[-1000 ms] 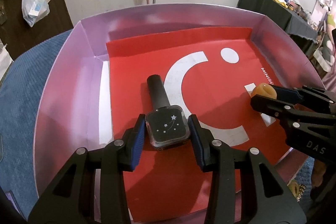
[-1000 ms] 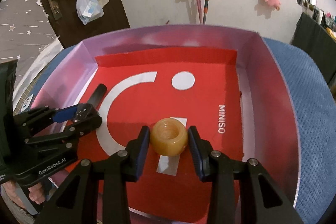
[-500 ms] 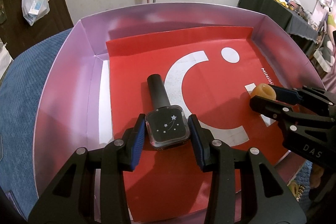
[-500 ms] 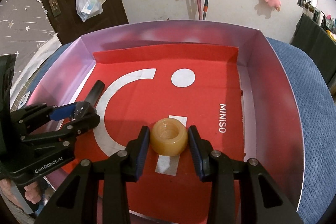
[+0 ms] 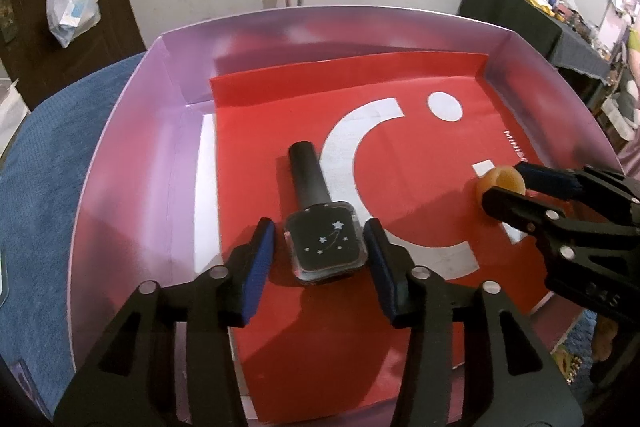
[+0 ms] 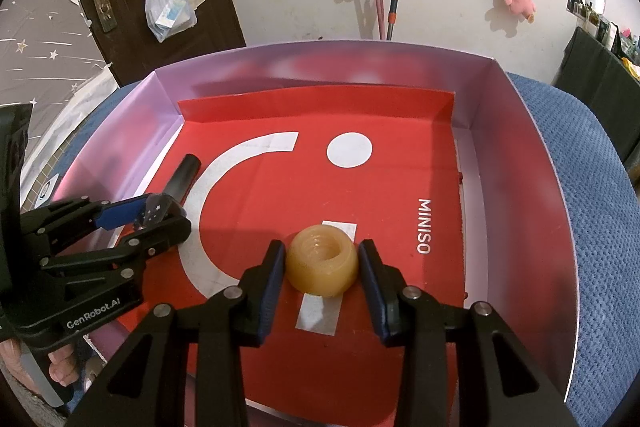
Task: Organize rigid objects
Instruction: 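Open both tools to release the perfume bottle and ring holder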
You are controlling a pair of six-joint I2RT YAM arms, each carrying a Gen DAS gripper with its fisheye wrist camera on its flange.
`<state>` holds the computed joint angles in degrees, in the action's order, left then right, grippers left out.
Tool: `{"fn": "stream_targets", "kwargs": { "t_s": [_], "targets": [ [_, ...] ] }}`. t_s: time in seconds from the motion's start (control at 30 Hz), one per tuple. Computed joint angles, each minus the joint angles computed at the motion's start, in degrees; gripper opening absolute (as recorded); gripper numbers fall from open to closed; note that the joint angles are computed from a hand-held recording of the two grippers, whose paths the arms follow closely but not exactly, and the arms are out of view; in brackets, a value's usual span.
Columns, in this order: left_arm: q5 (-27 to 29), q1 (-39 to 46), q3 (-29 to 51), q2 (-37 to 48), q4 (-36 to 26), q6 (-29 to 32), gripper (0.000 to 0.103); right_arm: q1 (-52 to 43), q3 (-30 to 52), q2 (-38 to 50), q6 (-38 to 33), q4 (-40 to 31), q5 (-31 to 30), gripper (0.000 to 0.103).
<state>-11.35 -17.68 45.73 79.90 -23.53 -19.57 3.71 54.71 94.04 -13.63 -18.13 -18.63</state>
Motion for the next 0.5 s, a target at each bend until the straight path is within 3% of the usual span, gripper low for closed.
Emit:
{"fn": "stream_targets", "kwargs": {
  "t_s": [0.07,0.37,0.5],
  "targets": [
    [-0.1,0.2,0.2,-0.1,-0.5,-0.5,0.047,0.0,-0.1,0.0,0.1,0.2,0.1,0.052],
    [-2.9,-1.0,0.1,-2.1,-1.6,-1.1,0.048,-0.3,-1.0,-2.7,0.2,0.0,-0.3,0.060],
    [-5.2,-2.4,-0.1,-4.1,-2.2,-0.9,0.060,-0.3,-2.2,-5.2,-0.1,-0.3,-0.5,0.067]
  ]
}}
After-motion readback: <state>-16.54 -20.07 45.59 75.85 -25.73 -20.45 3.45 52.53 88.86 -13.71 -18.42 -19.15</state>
